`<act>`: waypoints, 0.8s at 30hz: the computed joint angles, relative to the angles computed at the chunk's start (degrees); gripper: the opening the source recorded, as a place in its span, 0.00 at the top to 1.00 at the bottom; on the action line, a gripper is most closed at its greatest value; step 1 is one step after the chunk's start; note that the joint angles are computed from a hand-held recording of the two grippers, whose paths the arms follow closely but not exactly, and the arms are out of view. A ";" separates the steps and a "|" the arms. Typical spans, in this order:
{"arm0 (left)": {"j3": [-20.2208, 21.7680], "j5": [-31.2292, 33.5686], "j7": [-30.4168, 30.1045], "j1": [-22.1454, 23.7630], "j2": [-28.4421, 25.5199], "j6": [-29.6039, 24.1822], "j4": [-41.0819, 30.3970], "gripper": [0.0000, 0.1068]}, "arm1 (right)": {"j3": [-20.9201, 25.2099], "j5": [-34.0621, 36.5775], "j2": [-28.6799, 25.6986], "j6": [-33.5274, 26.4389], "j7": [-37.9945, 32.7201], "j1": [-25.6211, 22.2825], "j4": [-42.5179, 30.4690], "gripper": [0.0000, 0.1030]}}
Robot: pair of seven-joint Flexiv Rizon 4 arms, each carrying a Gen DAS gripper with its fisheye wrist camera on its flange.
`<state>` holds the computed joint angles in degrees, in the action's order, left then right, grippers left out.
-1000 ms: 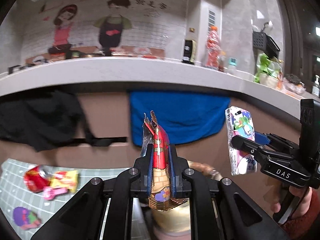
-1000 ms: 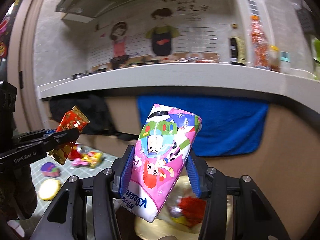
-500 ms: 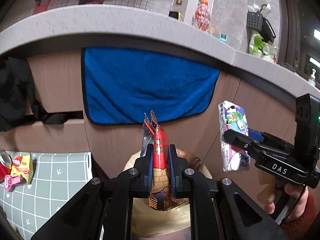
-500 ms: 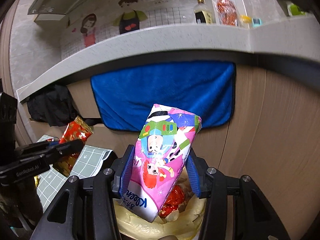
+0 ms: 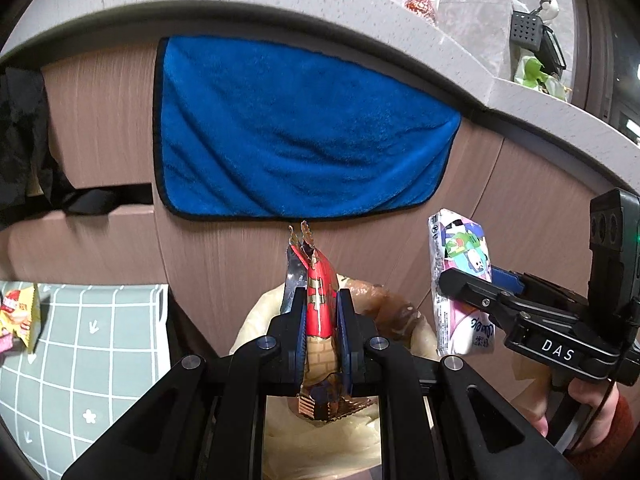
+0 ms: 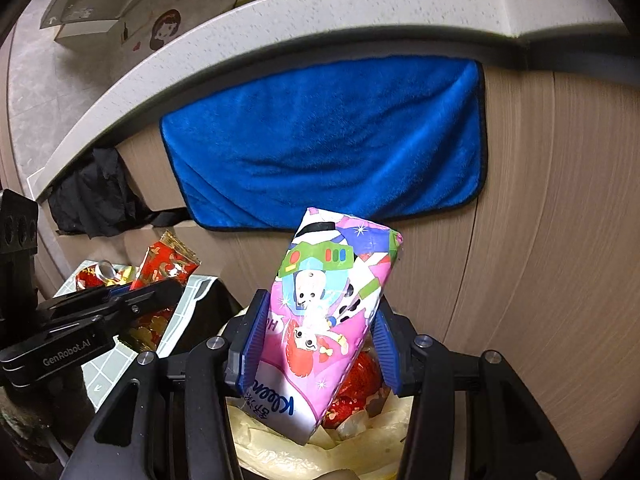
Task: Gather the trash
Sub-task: 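Lift the red snack bag and pink tissue pack and carry them over the bin, then open both tools to drop the snack bag and tissue pack into the bin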
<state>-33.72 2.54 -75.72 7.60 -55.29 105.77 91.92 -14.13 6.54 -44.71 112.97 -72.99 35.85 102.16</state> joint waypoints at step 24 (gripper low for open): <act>-12.10 -9.77 12.12 7.70 -6.03 -10.40 -1.80 0.47 | 14.87 -12.54 -4.43 -3.24 9.06 -14.94 -5.17 0.47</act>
